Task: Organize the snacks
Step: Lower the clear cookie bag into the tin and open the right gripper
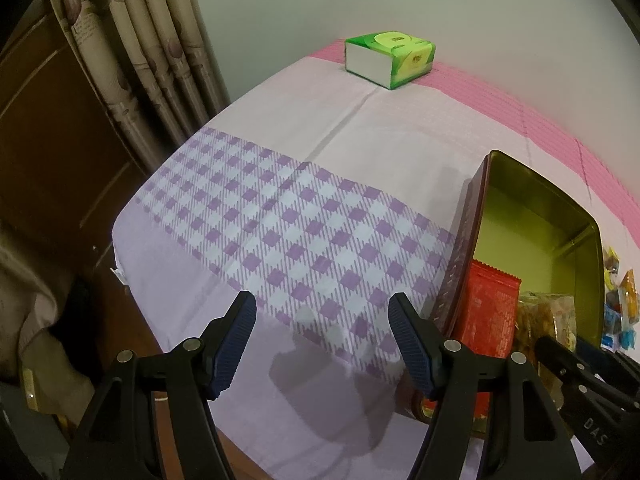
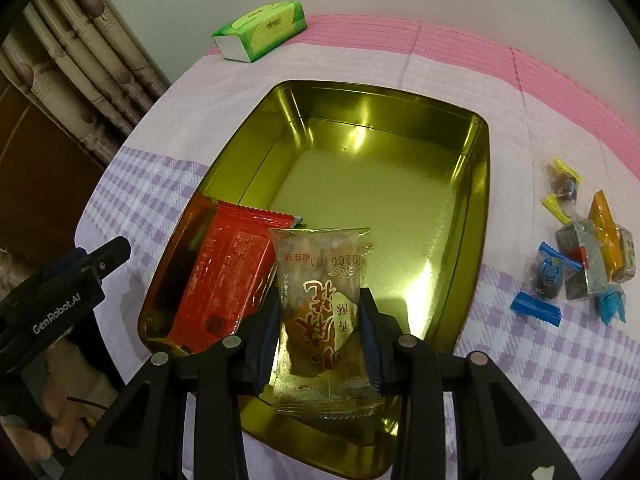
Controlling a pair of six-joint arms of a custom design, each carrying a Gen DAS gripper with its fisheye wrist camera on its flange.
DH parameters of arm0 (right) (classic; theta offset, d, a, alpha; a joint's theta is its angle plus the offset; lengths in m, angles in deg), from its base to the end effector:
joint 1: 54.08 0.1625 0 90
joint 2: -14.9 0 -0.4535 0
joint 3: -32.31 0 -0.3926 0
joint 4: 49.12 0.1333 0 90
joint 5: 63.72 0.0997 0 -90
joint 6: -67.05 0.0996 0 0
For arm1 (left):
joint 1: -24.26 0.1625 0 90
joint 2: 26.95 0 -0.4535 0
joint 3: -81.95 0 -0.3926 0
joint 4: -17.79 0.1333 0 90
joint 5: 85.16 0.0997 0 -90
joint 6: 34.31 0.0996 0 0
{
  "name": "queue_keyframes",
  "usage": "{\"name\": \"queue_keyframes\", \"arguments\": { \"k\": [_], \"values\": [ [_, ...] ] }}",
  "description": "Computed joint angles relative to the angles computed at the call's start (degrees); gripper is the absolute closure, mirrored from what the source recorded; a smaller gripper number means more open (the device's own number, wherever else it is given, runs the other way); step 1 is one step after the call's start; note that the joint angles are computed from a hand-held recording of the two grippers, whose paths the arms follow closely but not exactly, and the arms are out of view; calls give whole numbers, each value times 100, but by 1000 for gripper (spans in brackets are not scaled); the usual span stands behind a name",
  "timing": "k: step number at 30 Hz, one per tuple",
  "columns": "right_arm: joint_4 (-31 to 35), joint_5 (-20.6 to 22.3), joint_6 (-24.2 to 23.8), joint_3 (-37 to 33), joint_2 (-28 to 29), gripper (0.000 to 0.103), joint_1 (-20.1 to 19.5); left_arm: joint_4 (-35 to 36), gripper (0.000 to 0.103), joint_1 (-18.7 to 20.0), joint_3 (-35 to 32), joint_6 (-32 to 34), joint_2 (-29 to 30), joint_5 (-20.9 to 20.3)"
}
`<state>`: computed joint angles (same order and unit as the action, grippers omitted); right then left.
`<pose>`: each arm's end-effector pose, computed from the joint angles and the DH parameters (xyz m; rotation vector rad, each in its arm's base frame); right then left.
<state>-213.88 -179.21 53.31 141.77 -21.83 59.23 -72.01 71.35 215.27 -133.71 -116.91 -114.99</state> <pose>0.3137 -0.4995 -0.0275 0.8474 -2.5631 0.0986 -0.0596 -0.3868 0.2418 -0.5341 1.9641 -0.8313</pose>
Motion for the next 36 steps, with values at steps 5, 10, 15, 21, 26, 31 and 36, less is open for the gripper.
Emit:
{"name": "queue_keyframes", "arguments": {
  "k": [5,10,15,21,26,31,36],
  "values": [
    [51,-29,16,-24,37,68,-11,-85,34,33,28,70,-33,-26],
    [14,-44,-27,-11,79,68,-8,-141,34,58,39,105,-37,-53],
    [26,0,-31,2,62,66,-28,-239,34,78,53,204,-25,-39],
    [65,70,-17,42,8,62,-54,-321,34,91,67,255,-10,-67],
    [-17,83,-56,143,-83,58,-49,-338,34,90,82,284,-14,-69],
    [19,121,-62,188,-147,57,-63,-337,34,100,76,285,5,-60],
    [54,290,-121,290,-259,57,-72,-303,34,87,66,263,-5,-59]
  ]
}}
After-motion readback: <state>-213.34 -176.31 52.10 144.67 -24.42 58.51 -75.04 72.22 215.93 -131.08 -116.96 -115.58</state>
